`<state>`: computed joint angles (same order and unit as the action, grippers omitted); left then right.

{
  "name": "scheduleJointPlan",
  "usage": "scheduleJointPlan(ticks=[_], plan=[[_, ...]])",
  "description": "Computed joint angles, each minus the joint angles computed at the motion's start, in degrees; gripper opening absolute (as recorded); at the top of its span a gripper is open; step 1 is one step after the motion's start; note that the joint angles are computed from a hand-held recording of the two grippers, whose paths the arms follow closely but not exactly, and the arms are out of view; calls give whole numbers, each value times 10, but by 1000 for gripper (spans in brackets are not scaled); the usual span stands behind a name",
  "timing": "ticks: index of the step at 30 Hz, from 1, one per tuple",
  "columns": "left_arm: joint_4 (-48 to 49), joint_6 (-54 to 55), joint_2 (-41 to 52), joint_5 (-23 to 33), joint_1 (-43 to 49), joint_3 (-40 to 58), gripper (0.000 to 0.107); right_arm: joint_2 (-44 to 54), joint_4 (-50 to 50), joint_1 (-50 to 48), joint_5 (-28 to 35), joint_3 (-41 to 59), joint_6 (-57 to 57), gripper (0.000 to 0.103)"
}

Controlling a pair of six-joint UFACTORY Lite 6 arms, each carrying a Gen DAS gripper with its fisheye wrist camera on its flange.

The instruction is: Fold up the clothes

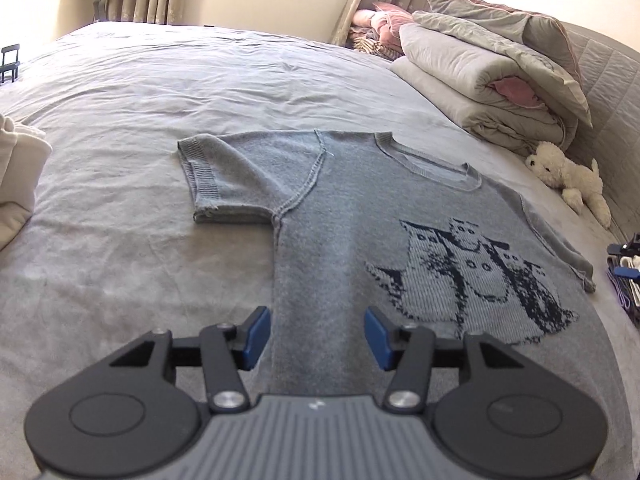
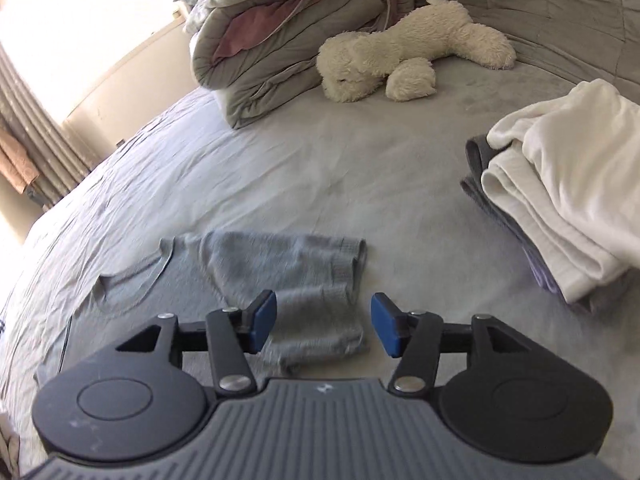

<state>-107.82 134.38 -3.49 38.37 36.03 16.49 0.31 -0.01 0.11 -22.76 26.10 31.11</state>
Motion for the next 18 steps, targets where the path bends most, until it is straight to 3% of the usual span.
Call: scheduleJointPlan(ticks=[4,7,10,15,18], plan=[[-104,67,44,13,-28,13,53,146,-20,-25,-69,79,-19,57],[-175,112,92,22,-63,34,53,215,-8,-12,-65,135,-71,55],[-270,192,129,38,-94,42,53,254,132,25,-71,170,-226,4],[-257,198,126,49,-77,39,53,237,238,40,-141,160,-324,4],[-251,196,128,48,-72,41,53,261,295,48,-139,184,-380,4]])
